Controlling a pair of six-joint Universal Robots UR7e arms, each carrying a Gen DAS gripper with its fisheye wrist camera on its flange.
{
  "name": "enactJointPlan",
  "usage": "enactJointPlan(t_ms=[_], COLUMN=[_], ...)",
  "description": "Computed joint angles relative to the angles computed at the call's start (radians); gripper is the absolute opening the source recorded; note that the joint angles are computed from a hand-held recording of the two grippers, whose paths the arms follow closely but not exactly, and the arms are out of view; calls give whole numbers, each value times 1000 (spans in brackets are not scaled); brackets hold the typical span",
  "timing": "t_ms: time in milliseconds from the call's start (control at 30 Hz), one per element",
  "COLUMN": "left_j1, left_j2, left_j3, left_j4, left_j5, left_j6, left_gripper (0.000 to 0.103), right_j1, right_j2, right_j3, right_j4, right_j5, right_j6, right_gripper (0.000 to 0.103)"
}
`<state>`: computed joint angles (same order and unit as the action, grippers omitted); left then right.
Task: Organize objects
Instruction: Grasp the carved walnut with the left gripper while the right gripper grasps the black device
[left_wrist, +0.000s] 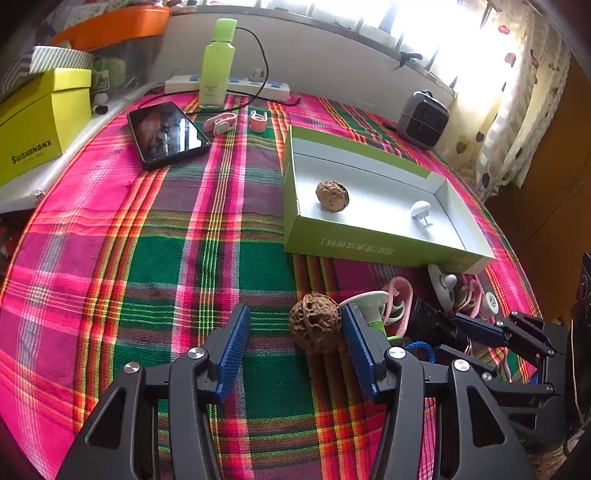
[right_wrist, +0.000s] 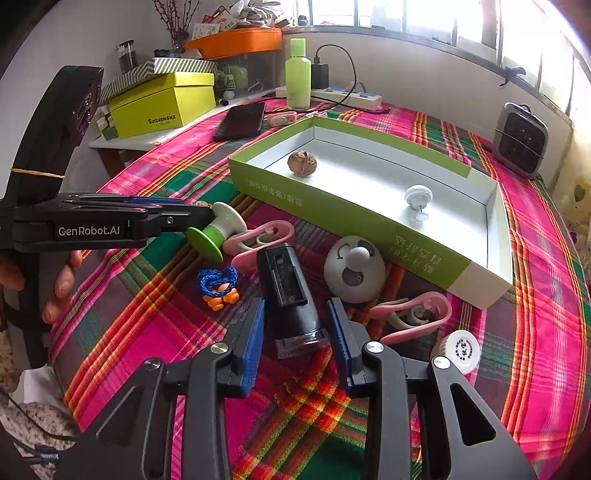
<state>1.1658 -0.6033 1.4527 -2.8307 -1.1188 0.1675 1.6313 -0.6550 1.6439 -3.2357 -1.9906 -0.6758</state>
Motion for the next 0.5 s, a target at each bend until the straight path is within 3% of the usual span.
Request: enactJointPlan(t_ms=[100, 300, 500], left_j1=[0, 4, 7], left_j2=[-3, -14, -13], left_j3=[2, 14, 10], left_j4=[-2, -20, -23], left_j5=[1, -1, 3], left_j6=[-3, -7, 0], left_gripper=[51, 43, 43], right_j1=[0, 2, 3], right_j2=[-3, -10, -25], right_j3=[8, 25, 52], right_j4=[-2, -15, -21], right_j5=[2, -4, -14], right_j6=[11, 29, 46], right_gripper=[28, 28, 28])
